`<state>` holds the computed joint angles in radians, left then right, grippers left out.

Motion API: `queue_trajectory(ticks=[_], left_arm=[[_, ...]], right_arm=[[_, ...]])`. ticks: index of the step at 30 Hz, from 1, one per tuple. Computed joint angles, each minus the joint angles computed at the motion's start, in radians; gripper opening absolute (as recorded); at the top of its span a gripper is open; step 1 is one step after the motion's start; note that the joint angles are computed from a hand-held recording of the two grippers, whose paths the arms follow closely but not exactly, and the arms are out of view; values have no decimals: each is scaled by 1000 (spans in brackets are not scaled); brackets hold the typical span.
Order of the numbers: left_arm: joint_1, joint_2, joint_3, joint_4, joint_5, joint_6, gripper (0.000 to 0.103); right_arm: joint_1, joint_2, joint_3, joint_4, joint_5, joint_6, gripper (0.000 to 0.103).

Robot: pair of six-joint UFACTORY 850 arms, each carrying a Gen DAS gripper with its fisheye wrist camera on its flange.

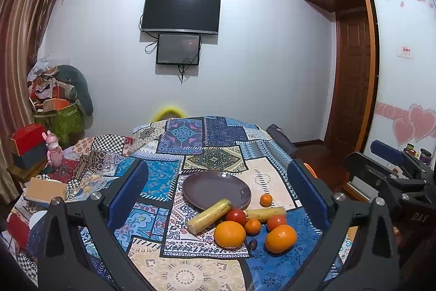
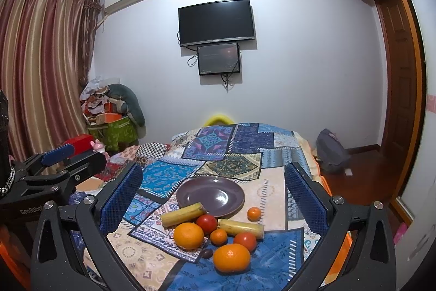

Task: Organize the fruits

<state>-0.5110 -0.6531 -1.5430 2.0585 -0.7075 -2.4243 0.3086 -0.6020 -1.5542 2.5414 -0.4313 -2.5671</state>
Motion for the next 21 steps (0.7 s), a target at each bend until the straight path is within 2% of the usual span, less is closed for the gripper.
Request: queue_trajectory(ticks=[21], left_arm=[[-4, -6, -2, -4, -26, -15, 103]], right_arm=[[2, 4, 13, 59, -14, -56, 103]])
